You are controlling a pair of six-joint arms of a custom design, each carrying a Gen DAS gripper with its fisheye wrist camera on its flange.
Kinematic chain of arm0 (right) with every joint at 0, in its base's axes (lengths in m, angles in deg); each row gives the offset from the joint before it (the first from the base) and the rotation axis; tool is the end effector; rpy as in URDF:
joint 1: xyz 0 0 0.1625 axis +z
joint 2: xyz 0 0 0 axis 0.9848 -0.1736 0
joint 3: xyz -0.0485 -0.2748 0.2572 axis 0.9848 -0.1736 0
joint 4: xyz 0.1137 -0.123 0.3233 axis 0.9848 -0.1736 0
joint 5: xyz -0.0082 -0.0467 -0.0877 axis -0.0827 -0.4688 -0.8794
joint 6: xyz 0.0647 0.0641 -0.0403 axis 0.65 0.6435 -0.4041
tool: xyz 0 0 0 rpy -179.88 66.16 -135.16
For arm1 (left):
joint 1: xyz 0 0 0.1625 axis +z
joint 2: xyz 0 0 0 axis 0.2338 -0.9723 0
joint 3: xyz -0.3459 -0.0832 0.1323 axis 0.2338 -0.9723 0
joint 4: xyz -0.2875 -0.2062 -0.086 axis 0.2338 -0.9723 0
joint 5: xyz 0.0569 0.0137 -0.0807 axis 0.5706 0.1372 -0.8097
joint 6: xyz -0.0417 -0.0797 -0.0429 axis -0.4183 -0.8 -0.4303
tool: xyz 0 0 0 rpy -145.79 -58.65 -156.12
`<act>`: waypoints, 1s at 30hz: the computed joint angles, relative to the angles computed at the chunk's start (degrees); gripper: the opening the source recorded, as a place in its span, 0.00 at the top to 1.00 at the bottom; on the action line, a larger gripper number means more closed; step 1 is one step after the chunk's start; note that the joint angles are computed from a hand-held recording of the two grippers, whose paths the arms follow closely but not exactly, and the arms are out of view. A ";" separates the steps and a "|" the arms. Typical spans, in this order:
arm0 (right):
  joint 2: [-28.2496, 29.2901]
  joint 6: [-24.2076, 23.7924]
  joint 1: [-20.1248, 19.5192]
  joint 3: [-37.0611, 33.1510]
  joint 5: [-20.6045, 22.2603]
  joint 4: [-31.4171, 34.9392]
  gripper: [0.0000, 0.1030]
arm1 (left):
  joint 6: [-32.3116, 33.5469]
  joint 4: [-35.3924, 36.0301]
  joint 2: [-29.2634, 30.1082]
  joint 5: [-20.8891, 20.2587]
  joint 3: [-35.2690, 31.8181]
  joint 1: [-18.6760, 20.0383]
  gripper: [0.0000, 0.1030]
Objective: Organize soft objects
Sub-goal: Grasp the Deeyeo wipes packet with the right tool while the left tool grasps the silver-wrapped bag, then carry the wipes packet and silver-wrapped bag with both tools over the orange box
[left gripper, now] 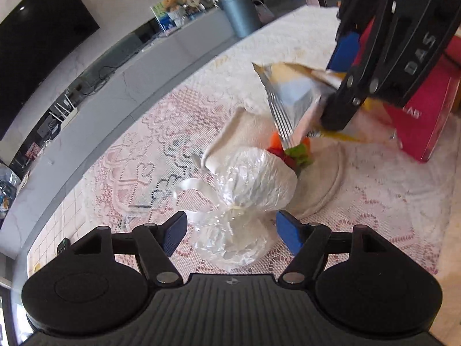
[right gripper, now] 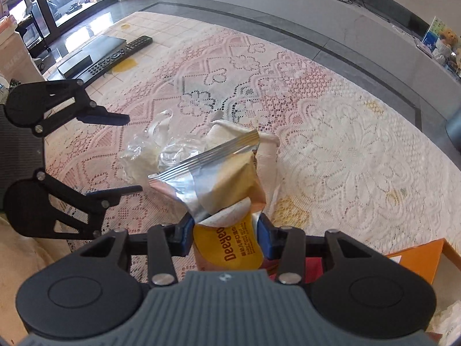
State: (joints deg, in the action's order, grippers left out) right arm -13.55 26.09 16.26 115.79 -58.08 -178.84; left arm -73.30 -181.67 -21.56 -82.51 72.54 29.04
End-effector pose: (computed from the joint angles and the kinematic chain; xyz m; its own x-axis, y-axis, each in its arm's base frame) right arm 0.1570 -0.6115 0.2498 -0.5270 -0.7028 0.4778 -0.7427 0.6542 0.1431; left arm -0.2422 -0.5138 0.0583 -0.3158 0.4851 -0.8155 0.7961 0.6031 0.0505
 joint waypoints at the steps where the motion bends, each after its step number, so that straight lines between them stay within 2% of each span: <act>1: 0.07 0.14 -0.14 -0.09 0.12 0.16 0.57 | -1.04 1.89 0.61 0.51 -0.86 0.22 0.25; 3: 0.09 0.40 -0.34 -0.13 0.24 0.47 0.57 | -3.89 5.34 1.61 2.05 -2.18 0.52 0.27; 5: 0.06 0.79 -0.54 -0.22 0.40 0.98 0.57 | -5.06 5.15 2.15 2.87 -2.32 0.65 0.30; 8: 0.01 1.07 -0.72 -0.22 0.57 1.38 0.57 | -7.63 6.30 2.49 3.48 -2.67 0.82 0.39; 10: -0.03 1.17 -0.80 -0.09 0.67 1.22 0.57 | -9.74 7.17 2.61 3.65 -2.73 0.98 0.49; 13: -0.18 1.33 -0.92 0.32 0.71 0.95 0.57 | -11.17 5.11 2.84 4.58 -1.30 0.52 0.56; 16: -0.68 1.43 -0.99 1.19 1.05 0.06 0.57 | -14.30 5.58 2.12 5.49 -0.31 -0.38 0.59; 21: -2.47 1.84 -0.92 2.65 3.19 -2.02 0.57 | -28.51 10.04 -2.15 4.59 0.91 -1.87 0.60; 24: -3.86 2.83 -0.86 3.34 5.07 -2.83 0.57 | -36.74 9.98 -5.46 2.98 2.78 -3.44 0.60; 30: -7.85 4.58 -0.74 5.80 9.20 -4.75 0.57 | -46.98 2.67 -10.33 -1.93 7.22 -6.61 0.60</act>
